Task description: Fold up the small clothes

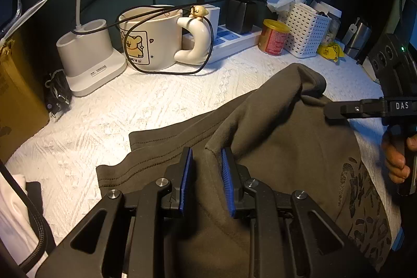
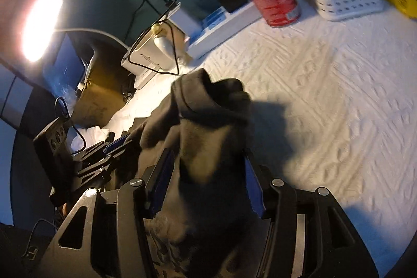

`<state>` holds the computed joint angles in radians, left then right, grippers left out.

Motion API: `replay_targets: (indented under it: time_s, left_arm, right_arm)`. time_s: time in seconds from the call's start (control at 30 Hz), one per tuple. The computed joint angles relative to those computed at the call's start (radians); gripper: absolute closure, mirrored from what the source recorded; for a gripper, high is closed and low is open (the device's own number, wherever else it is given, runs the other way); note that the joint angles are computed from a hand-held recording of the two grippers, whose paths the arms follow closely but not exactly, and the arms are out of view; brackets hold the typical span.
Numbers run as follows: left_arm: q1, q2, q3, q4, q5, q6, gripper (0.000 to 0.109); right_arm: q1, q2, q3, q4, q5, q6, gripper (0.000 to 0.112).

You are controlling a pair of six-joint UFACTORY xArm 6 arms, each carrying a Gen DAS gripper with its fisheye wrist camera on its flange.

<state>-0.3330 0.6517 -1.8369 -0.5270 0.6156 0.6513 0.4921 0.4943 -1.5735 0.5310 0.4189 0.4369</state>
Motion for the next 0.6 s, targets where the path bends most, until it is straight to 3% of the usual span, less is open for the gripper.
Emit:
replay_targets:
  time_s: [0.3, 0.43, 0.6]
  left_arm:
    - [0.0, 0.012, -0.01, -0.008, 0.006, 0.014, 0.087]
    - [-0.001, 0.021, -0.015, 0.003, 0.009, 0.001, 0.087]
    - [-0.003, 0.021, -0.01, -0.002, -0.006, -0.004, 0.087]
  right_arm:
    - [-0.049, 0.141, -0.199, -0.116, 0.073, 0.038, 0.057]
    - [-0.067, 0.216, -0.334, -0.166, 0.176, 0.006, 0.057]
    - [-0.055, 0.359, -0.627, -0.355, 0.344, -0.097, 0.057]
